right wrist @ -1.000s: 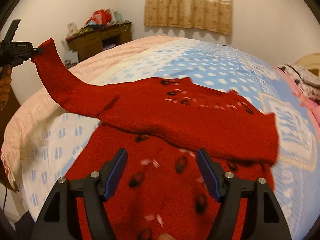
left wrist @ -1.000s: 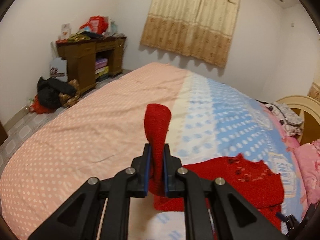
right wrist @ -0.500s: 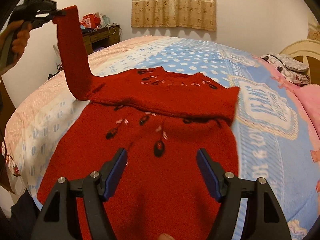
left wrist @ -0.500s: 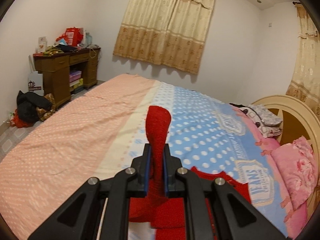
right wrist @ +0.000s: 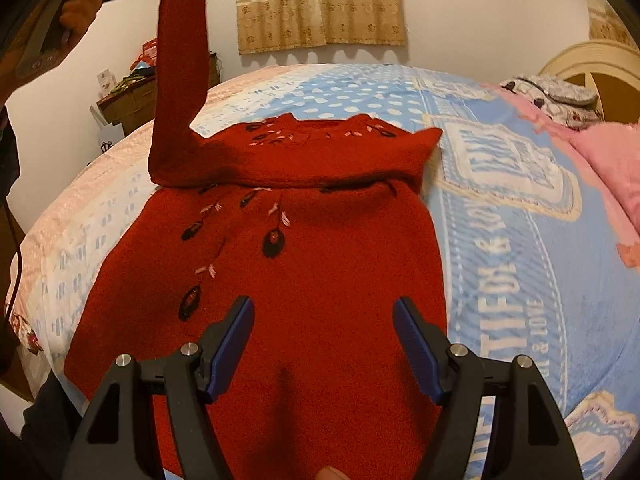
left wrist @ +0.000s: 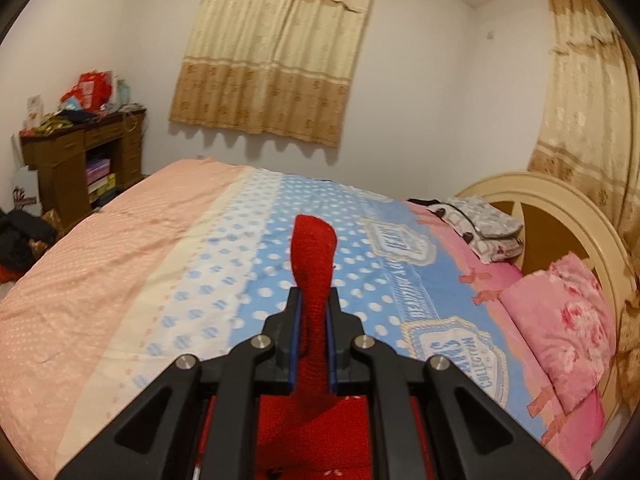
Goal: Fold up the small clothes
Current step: 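Lift the sleeve with the left gripper and fold it across the sweater body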
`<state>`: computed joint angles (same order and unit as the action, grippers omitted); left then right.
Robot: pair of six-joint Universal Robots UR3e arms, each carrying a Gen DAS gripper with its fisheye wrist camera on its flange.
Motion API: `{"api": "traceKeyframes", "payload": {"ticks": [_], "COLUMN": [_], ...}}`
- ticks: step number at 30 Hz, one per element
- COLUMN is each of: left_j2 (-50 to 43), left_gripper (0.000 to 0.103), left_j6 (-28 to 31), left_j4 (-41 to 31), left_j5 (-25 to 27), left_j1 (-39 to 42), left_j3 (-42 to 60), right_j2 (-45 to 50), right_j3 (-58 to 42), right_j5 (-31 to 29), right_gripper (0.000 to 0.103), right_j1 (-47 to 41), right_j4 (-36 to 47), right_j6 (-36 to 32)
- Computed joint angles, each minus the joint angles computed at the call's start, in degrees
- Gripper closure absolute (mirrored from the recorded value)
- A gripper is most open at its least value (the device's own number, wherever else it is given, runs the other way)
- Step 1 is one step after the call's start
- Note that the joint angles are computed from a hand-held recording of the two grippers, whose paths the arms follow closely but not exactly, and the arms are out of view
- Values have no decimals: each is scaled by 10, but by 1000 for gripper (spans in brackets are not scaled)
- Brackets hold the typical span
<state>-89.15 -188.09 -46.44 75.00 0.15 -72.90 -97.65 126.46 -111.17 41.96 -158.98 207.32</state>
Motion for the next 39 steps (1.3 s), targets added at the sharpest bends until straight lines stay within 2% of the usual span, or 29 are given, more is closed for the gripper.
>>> {"api": "traceKeyframes", "payload": {"ticks": [7, 10, 13, 16, 19, 20, 21, 22, 24, 26, 27, 31, 35, 37, 39], "left_j2": [-86, -130, -194, -246, -281, -286, -285, -277, -250, -206, -193, -107, -42, -31, -28], "left_gripper": [92, 92, 92, 92, 89, 82, 81, 80, 72, 45, 41, 35, 30, 29, 29], "left_j6": [-23, -22, -24, -27, -19, -15, -12, -9, 5, 26, 32, 82, 119, 124, 120], "left_j4": [65, 112, 127, 113, 94, 78, 70, 74, 96, 134, 156, 234, 319, 332, 329], "left_j5": [102, 169, 219, 236, 227, 218, 203, 187, 169, 168, 174, 198, 278, 297, 294], "left_j1": [-143, -209, -265, -295, -311, -312, -310, -306, -299, -288, -284, -232, -158, -116, -75], "left_j3": [-2, -15, -1, 35, 61, 69, 69, 57, 22, -38, -64, -212, -359, -397, -415], "right_j2": [3, 10, 16, 21, 27, 29, 29, 30, 32, 36, 38, 35, 1, -36, -71], "right_j3": [46, 54, 59, 67, 73, 73, 74, 77, 80, 82, 84, 88, 97, 96, 89], "right_j5": [32, 45, 49, 59, 55, 52, 50, 49, 44, 37, 34, 29, 33, 27, 39], "right_gripper": [31, 31, 31, 31, 31, 31, 31, 31, 31, 31, 31, 31, 31, 31, 31], "right_j1": [-22, -29, -29, -35, -32, -30, -29, -28, -24, -18, -16, -9, -20, -30, -58], "right_j4": [-52, -63, -72, -86, -98, -100, -103, -107, -113, -121, -125, -130, -118, -105, -92], "right_j6": [8, 9, 10, 12, 11, 11, 10, 8, 4, 0, -2, -5, 6, 8, -3]}}
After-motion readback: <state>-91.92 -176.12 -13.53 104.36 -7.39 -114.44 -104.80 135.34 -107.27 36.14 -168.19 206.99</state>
